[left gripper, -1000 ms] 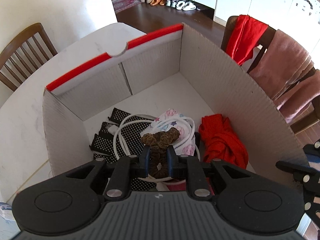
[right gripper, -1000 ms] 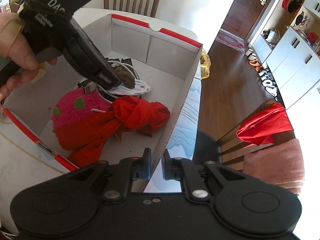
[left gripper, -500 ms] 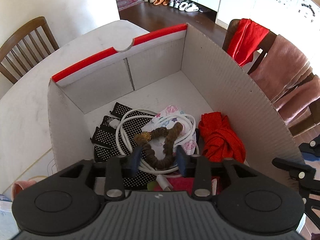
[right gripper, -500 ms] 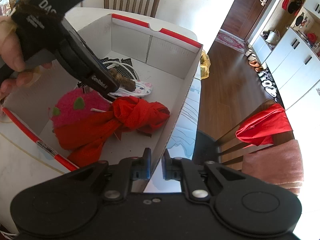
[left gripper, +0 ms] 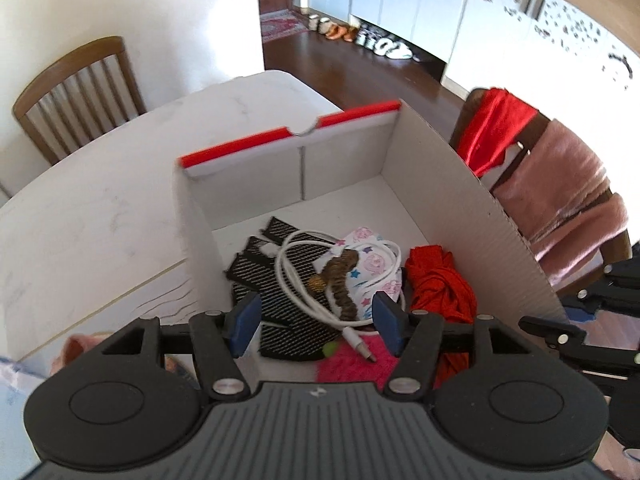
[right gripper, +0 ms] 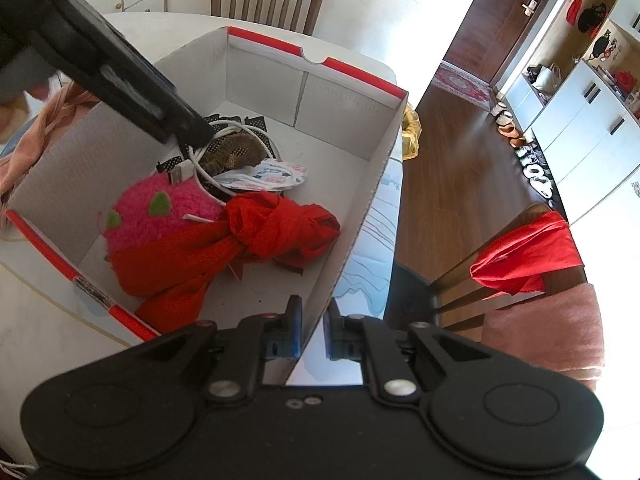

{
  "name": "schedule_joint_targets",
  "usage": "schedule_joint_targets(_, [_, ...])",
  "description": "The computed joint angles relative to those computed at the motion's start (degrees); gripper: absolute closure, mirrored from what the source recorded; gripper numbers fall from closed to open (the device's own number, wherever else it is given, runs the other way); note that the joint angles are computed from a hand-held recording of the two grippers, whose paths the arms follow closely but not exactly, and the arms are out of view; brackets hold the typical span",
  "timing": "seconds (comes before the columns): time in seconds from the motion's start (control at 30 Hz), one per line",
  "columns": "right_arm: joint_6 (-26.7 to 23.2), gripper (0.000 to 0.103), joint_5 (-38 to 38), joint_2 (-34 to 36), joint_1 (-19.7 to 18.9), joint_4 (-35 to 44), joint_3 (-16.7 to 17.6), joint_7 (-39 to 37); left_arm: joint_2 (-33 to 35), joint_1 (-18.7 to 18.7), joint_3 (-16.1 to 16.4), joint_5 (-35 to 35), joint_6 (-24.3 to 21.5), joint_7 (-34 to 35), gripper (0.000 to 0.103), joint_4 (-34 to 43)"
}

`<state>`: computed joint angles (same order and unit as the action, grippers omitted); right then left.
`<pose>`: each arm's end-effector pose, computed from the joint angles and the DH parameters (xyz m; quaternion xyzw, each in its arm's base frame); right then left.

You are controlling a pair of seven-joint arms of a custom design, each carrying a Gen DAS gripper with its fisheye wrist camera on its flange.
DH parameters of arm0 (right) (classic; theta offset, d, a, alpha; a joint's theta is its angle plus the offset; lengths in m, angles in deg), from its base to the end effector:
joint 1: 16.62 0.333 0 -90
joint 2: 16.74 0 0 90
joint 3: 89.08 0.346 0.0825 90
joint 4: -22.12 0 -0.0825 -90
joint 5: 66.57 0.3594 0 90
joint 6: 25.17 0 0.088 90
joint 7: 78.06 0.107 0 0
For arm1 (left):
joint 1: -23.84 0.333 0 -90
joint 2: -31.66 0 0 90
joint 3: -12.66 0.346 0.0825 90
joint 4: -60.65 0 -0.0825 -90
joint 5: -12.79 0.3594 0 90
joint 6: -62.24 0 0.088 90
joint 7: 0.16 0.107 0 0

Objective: Organize objects
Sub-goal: 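Withdraw the left gripper from the box toward the black USB cable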

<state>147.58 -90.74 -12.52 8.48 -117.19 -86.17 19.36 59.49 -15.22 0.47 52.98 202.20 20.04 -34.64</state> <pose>0.4375 0.2667 0.3779 -0.8883 0.3795 -0.1810 0.1846 0.4541 -0.5266 0.4026 -0.6437 0.7193 -0.2021 0.1659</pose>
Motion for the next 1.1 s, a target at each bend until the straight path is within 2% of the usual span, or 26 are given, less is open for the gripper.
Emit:
schedule_joint_targets(0.2, [-0.28,0.093,-1.55,0.05,0.26,0.18,-0.25,0.95,-6.64,0.80,-0.09,1.65,1.92,-5.82,0.043,-7.44])
schedule_joint_targets(0.3, [-0.24,0.093,-1.46,0.06,0.15,0.16,-0.13,0.88,-9.90,1.33,-0.75,3.38,1.62,-8.53,0.035,-10.87])
schedule_joint_targets(0.47, [-0.49,0.093,-1.52,0.02,0.15,0.29,-0.04,0.78,-14.56,2.63,-2.53,5.57,-0.03,-12.52,0.034,-15.76])
schedule_joint_targets(0.93, [-0.79,0.093,-2.09,-0.01,0.17,0.47,0.03,1.44,-26.16,6.65,-7.88,4.20,-2.54,-23.18,0.012,-30.74])
schedule_joint_targets(1.1, [-0.89,0.093,-0.39,-0.28,-0.16,0.19,0.52,0.02,-29.10,7.19,-9.41,3.36,1.14,-29.29,0.010,-37.29])
